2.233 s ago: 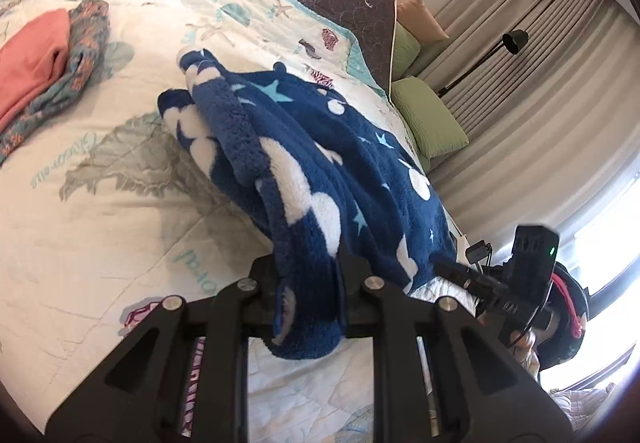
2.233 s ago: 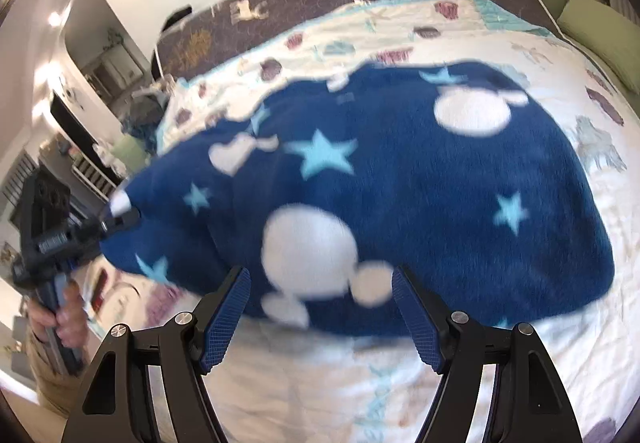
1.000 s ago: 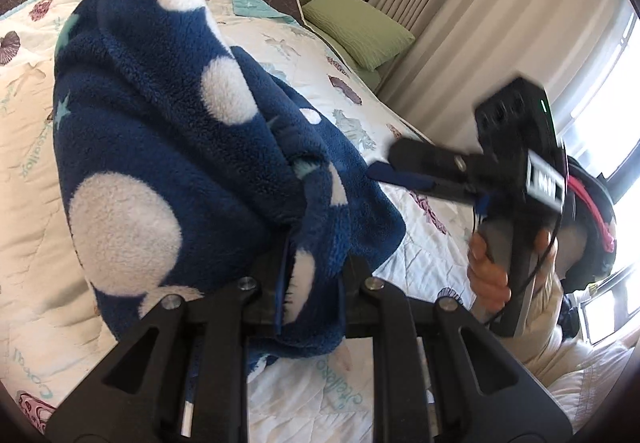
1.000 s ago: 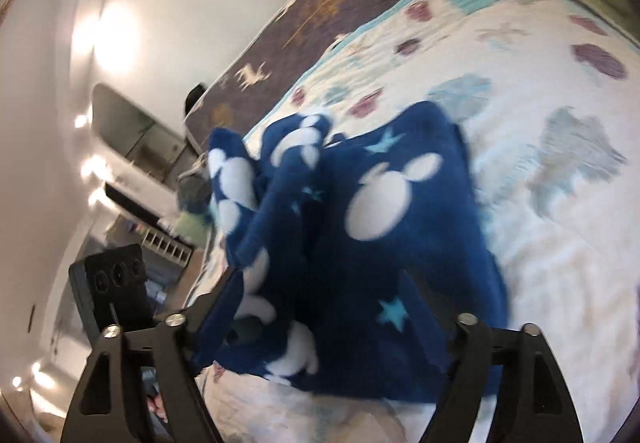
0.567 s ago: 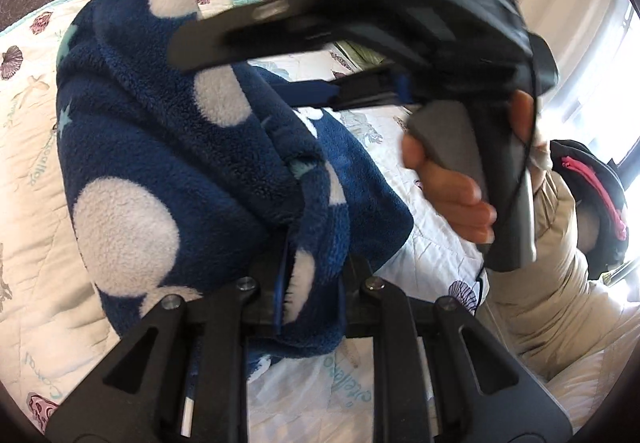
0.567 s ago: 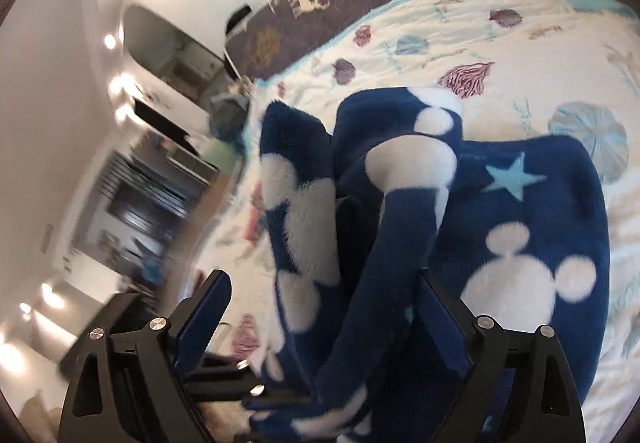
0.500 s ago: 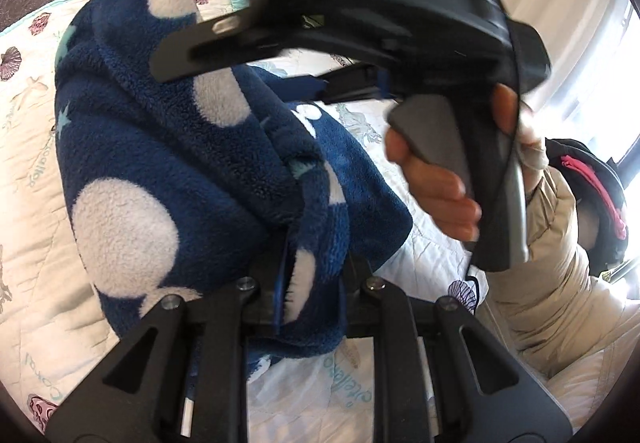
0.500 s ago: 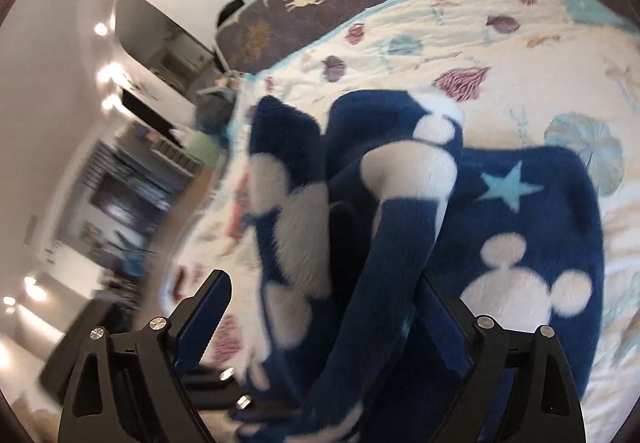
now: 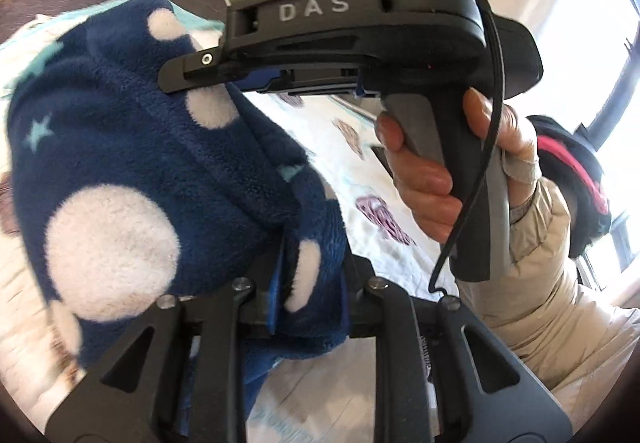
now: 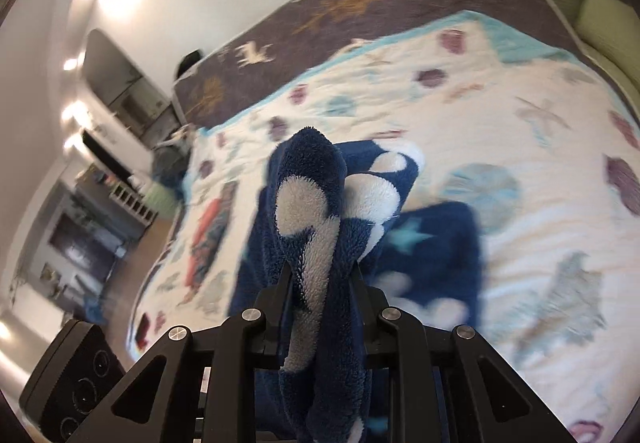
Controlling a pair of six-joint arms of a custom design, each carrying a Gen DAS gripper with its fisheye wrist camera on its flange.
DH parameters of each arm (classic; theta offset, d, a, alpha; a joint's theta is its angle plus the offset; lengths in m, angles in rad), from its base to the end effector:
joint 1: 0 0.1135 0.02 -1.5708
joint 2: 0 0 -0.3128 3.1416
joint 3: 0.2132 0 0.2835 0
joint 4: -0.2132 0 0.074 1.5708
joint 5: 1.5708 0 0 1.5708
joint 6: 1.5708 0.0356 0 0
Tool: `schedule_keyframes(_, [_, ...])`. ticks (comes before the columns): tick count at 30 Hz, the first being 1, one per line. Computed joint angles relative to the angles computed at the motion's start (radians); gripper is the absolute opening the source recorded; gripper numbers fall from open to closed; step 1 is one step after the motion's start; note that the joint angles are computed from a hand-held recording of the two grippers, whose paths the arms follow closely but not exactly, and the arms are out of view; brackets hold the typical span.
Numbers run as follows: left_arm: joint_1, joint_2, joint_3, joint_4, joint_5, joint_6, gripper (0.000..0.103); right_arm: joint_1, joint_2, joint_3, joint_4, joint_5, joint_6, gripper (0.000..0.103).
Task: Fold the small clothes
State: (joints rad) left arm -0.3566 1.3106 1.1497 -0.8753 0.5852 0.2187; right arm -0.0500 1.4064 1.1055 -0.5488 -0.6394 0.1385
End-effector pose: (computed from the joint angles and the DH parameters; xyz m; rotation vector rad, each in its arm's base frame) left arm 0.2513 -0.1146 0.3414 0.9203 2.3730 -0.8102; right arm 0.3196 0.0053 0.3202 -0.0703 2.3500 0.8105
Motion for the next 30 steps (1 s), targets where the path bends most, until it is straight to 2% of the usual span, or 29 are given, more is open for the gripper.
schedule_keyframes(3, [-0.074,0.051,-0.009,-0.009,-0.041,-0.006,0.035,-0.073,0.038,-0.047,-0.017,-0.013,-0.048,0.023])
schedule_keyframes(6, [-0.115,0.033,-0.034,-0.015,-0.073,-0.028,0.036,-0.134,0.115,-0.103,0.021,-0.084,-0.04,0.024])
schedule_keyframes(7, [-0.117,0.016,-0.036,-0.023,-0.067,-0.025,0.037,-0.159,0.134,-0.121,0.053,-0.133,-0.032,0.025])
schedule_keyframes(9, [-0.106,-0.028,-0.035,-0.061,-0.026,-0.011,0.046,-0.191,0.146,-0.132,0.073,-0.191,-0.026,0.025])
schedule_keyframes(11, [-0.069,-0.065,-0.028,-0.107,0.015,0.027,0.053,-0.198,0.132,-0.135,0.078,-0.188,-0.028,0.025])
schedule_keyframes(14, [0.005,-0.125,-0.018,-0.154,0.037,0.083,0.054,-0.187,0.106,-0.136,0.079,-0.174,-0.028,0.025])
schedule_keyframes(16, [0.052,-0.16,-0.017,-0.143,0.029,0.083,0.055,-0.182,0.089,-0.142,0.082,-0.167,-0.027,0.025])
schedule_keyframes(18, [0.118,-0.147,-0.004,-0.126,0.039,0.076,0.059,-0.185,0.079,-0.149,0.096,-0.177,-0.011,0.025])
schedule_keyframes(22, [0.223,-0.116,-0.018,-0.084,0.044,0.045,0.059,-0.217,0.049,-0.188,0.162,-0.212,0.044,0.025])
schedule_keyframes(27, [0.209,-0.089,-0.05,0.037,-0.014,0.022,0.059,-0.229,0.029,-0.197,0.159,-0.205,0.031,0.024])
schedule_keyframes(30, [0.167,-0.025,-0.075,0.047,-0.011,0.033,0.059,-0.229,0.051,-0.2,0.146,-0.142,0.02,0.026])
